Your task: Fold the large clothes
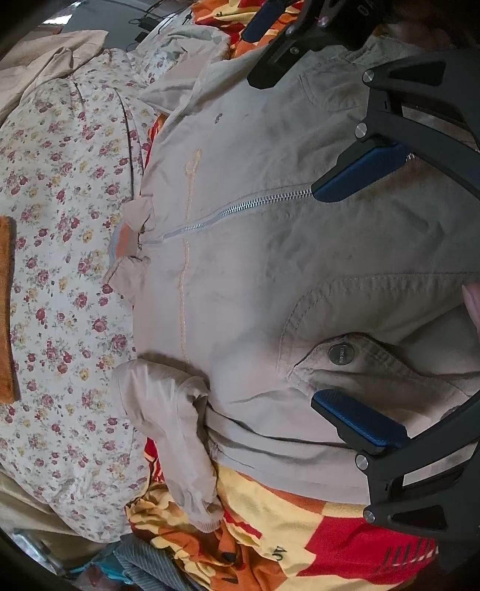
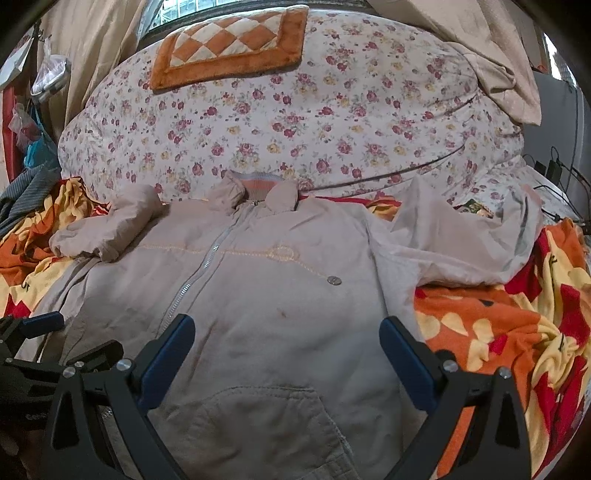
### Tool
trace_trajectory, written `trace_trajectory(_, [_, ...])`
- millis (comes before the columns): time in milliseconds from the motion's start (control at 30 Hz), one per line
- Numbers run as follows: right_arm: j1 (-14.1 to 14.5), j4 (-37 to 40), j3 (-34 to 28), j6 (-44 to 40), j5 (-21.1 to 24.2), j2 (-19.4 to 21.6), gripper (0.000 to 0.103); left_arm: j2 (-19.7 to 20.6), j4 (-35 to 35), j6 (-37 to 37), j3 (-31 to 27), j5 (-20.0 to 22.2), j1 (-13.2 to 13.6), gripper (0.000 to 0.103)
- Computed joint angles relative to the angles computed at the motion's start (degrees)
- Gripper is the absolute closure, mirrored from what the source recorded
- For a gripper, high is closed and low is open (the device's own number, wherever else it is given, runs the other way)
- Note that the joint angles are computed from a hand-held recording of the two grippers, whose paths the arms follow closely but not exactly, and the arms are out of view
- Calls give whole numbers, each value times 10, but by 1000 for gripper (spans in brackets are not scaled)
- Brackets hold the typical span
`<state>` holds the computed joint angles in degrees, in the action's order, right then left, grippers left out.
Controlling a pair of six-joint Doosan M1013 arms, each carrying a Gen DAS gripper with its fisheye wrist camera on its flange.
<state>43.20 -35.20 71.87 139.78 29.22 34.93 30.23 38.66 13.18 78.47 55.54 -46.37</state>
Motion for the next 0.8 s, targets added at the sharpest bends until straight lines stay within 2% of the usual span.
trace_trajectory(500, [1,14,-3,-18,5,2,1,-1,9,-2,1,10,1,3])
trace_trajectory(800, [-1,14,5,-10,-8,-4,1,9,26,7,-2,54,-1,3])
